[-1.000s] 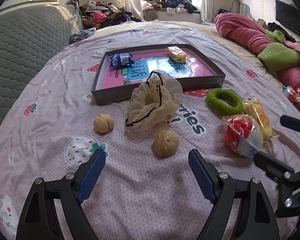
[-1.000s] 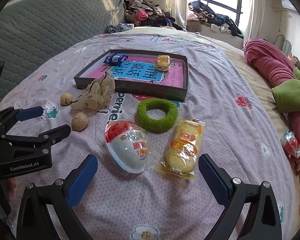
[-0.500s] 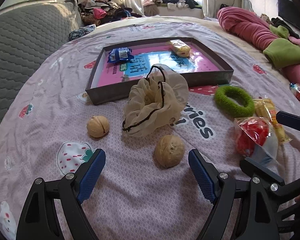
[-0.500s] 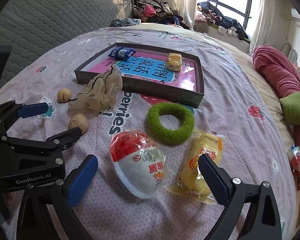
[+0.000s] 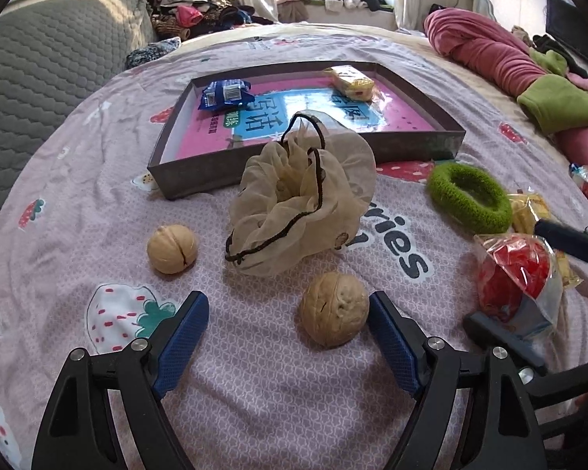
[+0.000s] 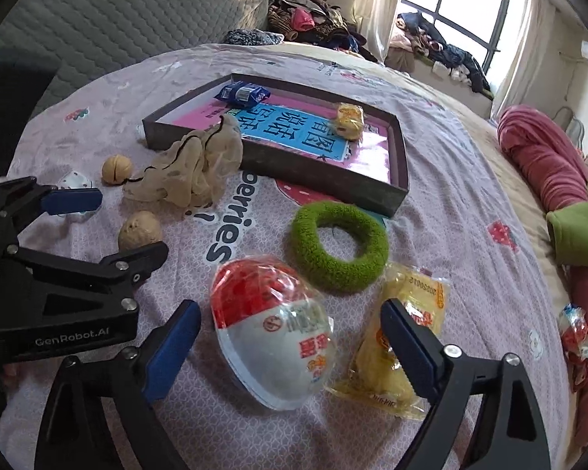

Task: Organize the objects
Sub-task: 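Close the left gripper on a walnut while the right gripper grasps the red-lidded bowl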

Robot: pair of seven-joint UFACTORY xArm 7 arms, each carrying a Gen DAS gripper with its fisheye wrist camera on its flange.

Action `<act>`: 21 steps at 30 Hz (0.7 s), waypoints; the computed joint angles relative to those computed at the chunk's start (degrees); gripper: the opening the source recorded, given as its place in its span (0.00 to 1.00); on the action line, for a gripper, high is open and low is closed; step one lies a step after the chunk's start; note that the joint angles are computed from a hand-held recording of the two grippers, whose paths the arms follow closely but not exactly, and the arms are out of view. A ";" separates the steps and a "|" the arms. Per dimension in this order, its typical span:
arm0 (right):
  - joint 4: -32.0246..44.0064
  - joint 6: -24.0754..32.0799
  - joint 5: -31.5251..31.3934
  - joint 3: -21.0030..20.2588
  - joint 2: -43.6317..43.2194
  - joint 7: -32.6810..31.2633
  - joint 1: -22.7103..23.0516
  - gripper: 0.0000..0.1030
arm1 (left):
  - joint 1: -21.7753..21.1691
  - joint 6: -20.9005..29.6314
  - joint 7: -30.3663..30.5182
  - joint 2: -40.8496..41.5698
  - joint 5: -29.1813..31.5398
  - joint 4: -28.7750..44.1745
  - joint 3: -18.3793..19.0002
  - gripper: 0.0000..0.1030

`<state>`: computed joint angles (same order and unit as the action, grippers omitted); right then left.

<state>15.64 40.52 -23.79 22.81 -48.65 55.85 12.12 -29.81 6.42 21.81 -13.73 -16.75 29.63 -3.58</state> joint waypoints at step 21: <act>-2.22 -6.37 4.43 -2.99 -0.68 -3.25 2.78 0.53 | -2.19 3.32 8.72 -0.41 -9.05 1.00 1.46 0.32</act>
